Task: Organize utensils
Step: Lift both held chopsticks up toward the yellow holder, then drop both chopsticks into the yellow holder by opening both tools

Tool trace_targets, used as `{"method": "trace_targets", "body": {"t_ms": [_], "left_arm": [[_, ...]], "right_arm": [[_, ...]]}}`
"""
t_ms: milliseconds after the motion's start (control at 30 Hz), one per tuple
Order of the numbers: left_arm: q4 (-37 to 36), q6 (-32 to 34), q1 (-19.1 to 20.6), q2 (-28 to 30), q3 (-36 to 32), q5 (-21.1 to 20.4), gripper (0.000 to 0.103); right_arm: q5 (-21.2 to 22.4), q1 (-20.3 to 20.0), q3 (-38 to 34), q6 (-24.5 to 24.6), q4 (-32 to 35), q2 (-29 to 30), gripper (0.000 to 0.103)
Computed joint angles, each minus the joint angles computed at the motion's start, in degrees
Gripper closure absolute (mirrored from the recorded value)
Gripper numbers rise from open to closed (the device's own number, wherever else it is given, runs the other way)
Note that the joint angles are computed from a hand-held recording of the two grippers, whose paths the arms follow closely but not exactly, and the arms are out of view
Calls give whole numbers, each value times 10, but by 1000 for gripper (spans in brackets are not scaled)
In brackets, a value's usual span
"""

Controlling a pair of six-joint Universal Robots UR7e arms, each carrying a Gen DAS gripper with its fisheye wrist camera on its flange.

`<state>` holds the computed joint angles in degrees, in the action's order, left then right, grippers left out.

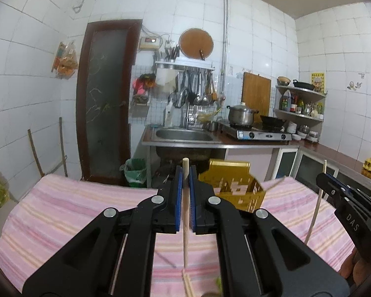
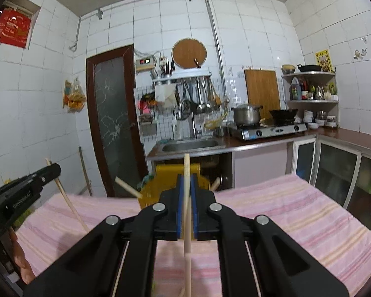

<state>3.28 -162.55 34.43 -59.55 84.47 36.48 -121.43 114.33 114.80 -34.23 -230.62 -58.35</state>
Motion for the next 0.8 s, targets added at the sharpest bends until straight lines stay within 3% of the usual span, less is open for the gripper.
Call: {"method": "trace_targets", "body": {"t_ms": [400, 800], "left_arm": [[-11, 74, 19, 86, -181, 87, 99], [-13, 118, 75, 217, -346, 131, 99]], "right_arm": [[59, 3, -179, -37, 37, 50, 97], [108, -51, -321, -44, 14, 139, 97]]}}
